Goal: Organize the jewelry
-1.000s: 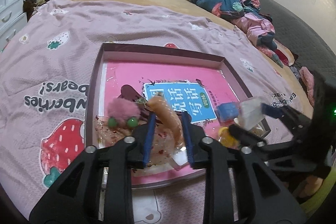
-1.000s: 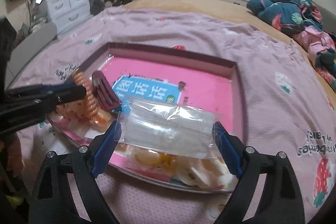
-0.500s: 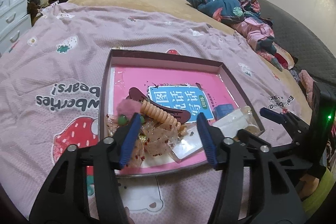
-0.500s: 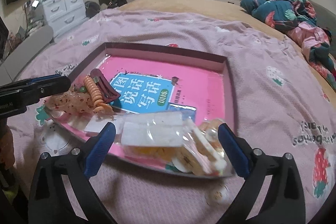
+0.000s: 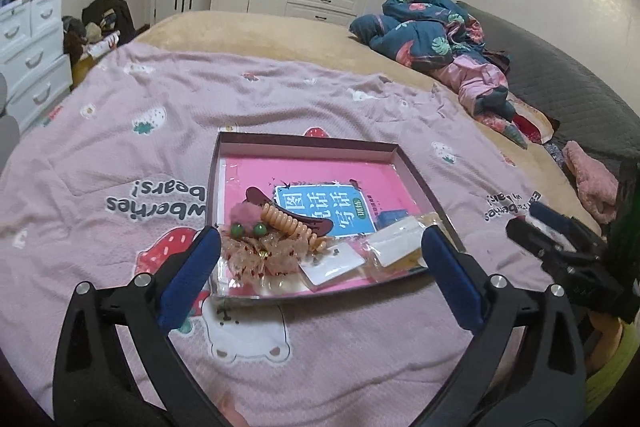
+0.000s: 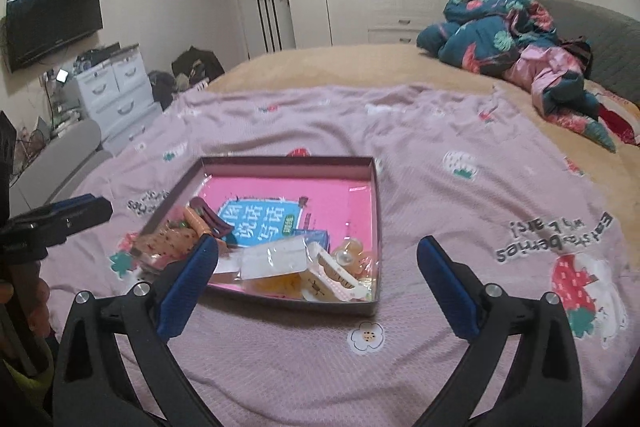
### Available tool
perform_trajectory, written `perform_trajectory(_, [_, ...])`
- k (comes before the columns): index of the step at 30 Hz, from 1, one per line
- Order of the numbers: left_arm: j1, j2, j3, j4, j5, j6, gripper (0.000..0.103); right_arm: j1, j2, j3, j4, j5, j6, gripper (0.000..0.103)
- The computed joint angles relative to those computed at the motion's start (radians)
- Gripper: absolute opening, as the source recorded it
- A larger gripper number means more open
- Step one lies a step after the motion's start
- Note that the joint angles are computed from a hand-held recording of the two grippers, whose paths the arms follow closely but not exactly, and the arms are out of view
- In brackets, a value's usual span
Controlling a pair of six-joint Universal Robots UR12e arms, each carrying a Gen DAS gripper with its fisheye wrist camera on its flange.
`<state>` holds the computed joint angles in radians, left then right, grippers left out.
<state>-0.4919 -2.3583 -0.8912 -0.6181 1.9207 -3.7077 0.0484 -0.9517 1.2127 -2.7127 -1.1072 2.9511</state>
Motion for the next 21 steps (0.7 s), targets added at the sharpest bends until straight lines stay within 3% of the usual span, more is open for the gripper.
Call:
perform_trajectory(10, [-0.039,0.038,-0.063,-0.035,0.070,-0.027,0.094,-0.017,-0.070,0.102,-0.070,0.043,0.005,0.099])
perform_trajectory(21, [-0.064,0.066,-0.126,-0.012,0.161,-0.079,0.094,-0.015,-0.105,0.179,-0.109,0.040,0.006,0.099])
